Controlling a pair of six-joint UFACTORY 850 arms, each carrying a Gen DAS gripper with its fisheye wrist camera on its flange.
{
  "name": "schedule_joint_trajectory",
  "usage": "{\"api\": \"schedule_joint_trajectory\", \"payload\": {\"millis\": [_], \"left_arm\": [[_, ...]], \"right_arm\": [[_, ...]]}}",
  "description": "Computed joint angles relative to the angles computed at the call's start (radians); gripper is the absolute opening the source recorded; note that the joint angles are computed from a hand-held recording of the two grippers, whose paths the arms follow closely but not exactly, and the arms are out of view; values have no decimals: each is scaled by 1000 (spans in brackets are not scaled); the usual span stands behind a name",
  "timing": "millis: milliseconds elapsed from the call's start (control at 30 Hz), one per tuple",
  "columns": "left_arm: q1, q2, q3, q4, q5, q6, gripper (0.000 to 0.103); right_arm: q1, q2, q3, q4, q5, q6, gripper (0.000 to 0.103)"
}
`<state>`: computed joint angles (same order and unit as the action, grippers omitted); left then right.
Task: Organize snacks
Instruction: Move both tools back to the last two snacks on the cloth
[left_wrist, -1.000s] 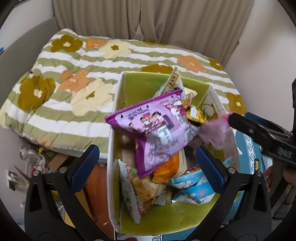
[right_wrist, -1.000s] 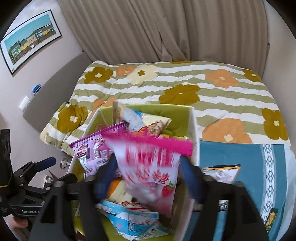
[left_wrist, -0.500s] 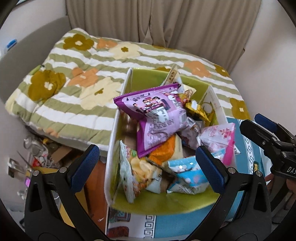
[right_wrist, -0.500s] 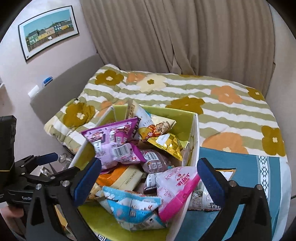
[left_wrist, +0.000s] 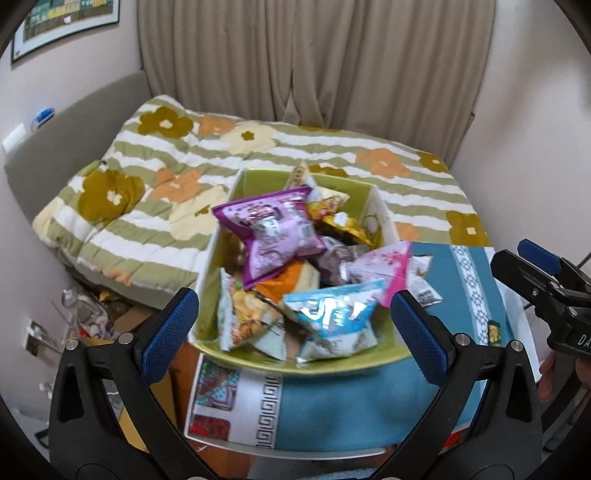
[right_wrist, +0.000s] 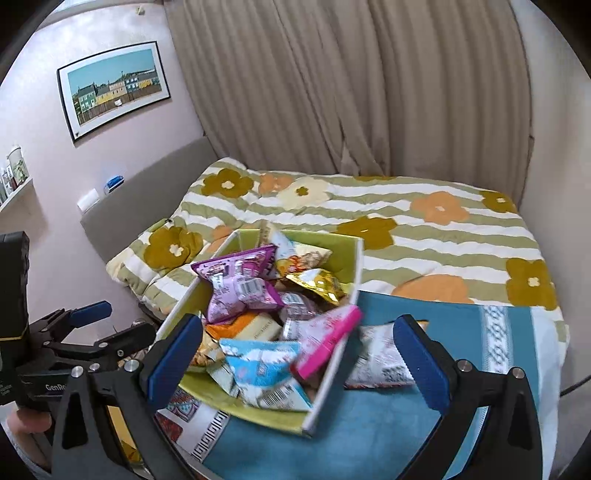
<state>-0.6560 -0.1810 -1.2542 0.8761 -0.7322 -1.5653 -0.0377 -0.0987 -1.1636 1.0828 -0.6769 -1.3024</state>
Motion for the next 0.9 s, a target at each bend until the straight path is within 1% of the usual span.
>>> {"api": "schedule_joint_trajectory", "payload": {"millis": [233,500,600,733,900], "left_arm": [[-88,-54,-66,39,-15,-60,103],[-170,-178,-192,41,-5,-74,103],[-183,-229,-244,33,5,-63,103],[-194,-329,-352,-7,-21,13,103],[-195,-499,-545,-30,-107,144,103]], "right_arm": [[-119,61,50,-20,-8,-5,103],[-255,86,85,-31,9,-39,103],[-297,85,92,-47,24,-39,103],[-344,67,89,-58,32,-36,103],[-381,13,69,-86,37,8,103]]}}
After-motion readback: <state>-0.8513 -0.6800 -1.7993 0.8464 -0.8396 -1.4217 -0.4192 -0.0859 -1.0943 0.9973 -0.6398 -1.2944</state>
